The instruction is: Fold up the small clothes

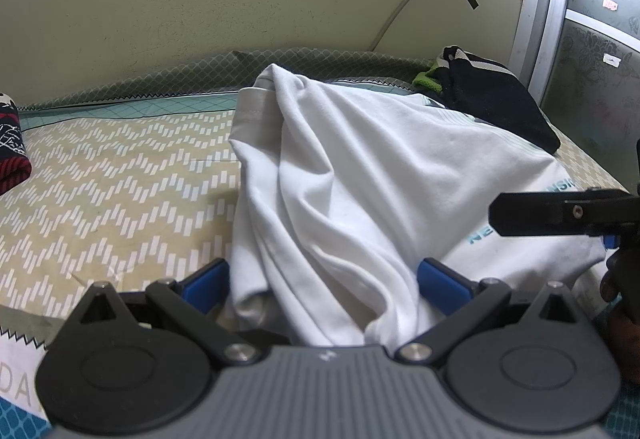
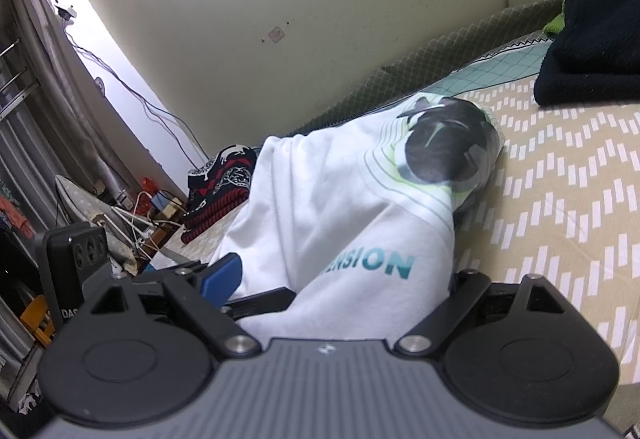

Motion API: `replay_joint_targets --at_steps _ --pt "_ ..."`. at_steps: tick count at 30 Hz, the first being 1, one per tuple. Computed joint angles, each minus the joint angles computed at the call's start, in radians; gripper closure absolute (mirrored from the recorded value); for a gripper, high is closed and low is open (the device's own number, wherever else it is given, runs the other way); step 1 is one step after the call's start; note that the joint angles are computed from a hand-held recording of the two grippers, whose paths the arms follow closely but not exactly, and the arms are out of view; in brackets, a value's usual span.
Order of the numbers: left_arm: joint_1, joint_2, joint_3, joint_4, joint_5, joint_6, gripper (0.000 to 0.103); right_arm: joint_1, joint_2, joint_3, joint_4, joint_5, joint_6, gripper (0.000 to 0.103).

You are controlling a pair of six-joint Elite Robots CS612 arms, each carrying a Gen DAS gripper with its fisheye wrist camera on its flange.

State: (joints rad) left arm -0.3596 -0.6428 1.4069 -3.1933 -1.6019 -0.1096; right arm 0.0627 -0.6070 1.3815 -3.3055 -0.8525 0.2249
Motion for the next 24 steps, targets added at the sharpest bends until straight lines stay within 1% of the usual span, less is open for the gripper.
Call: replay_joint_targets --at_steps 7,11,15,21,24 --pt "-0.001 0.000 0.002 -0.002 0.005 -0.002 0.000 -0.003 -0.001 0.003 -0.005 0.016 0.005 0.018" --pt "-0.002 -0.002 0.008 -0.011 0.018 -0.023 0.000 -0.006 0.000 0.004 -0.010 0.025 0.011 0.018" --pt "-0.002 -0.005 0.015 -0.016 0.034 -0.039 0.000 -0.005 -0.003 0.005 0.007 0.021 -0.007 0.018" --pt "-0.004 -0.010 0.024 -0.019 0.051 -0.050 0.000 0.009 -0.021 0.019 0.042 -0.037 -0.072 0.018" --pt "-0.006 -0.012 0.025 -0.018 0.058 -0.051 0.000 0.010 -0.022 0.020 0.043 -0.041 -0.076 0.018"
